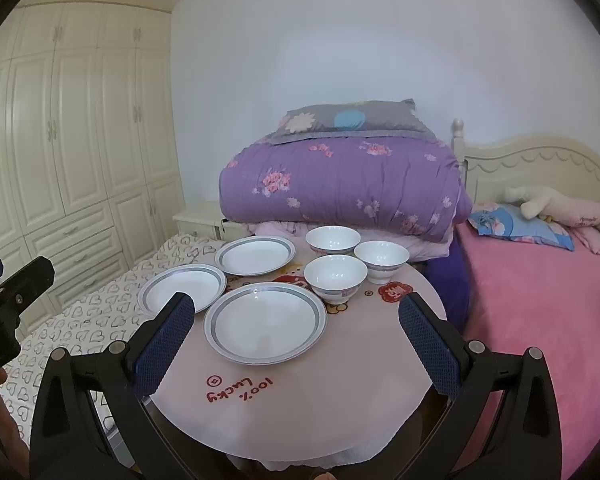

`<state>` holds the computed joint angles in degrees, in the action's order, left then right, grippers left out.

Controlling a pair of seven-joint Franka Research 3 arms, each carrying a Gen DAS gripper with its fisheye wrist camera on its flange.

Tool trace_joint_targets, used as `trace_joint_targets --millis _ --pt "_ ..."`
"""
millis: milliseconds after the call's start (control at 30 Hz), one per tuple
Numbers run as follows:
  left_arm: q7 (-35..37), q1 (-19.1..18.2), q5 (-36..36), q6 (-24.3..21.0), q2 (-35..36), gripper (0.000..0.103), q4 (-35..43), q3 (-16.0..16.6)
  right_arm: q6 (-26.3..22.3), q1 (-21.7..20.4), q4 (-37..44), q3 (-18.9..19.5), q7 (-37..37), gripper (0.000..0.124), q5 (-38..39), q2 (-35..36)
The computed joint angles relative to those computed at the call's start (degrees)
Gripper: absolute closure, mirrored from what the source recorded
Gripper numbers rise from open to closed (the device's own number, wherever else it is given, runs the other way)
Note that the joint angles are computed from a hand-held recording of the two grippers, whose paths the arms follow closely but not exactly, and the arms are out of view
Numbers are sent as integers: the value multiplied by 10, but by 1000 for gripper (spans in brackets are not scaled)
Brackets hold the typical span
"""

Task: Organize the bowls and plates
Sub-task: 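Move both tools toward the white grey-rimmed plates on the table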

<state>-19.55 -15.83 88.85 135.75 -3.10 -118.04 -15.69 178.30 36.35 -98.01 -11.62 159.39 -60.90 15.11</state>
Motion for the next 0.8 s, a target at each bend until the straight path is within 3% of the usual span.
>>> trace_joint_targets --millis 233,600,800 --pt "-10 -1 14 -4 2 1 0 -1 6 7 2 -12 34 21 -33 -3" --pt "-21 -5 25 -6 12 1 3 2 3 -15 4 13 58 21 -63 -7" --pt "-30 -2 22 2 8 1 -2 5 2 -28 -5 27 30 21 -37 -15"
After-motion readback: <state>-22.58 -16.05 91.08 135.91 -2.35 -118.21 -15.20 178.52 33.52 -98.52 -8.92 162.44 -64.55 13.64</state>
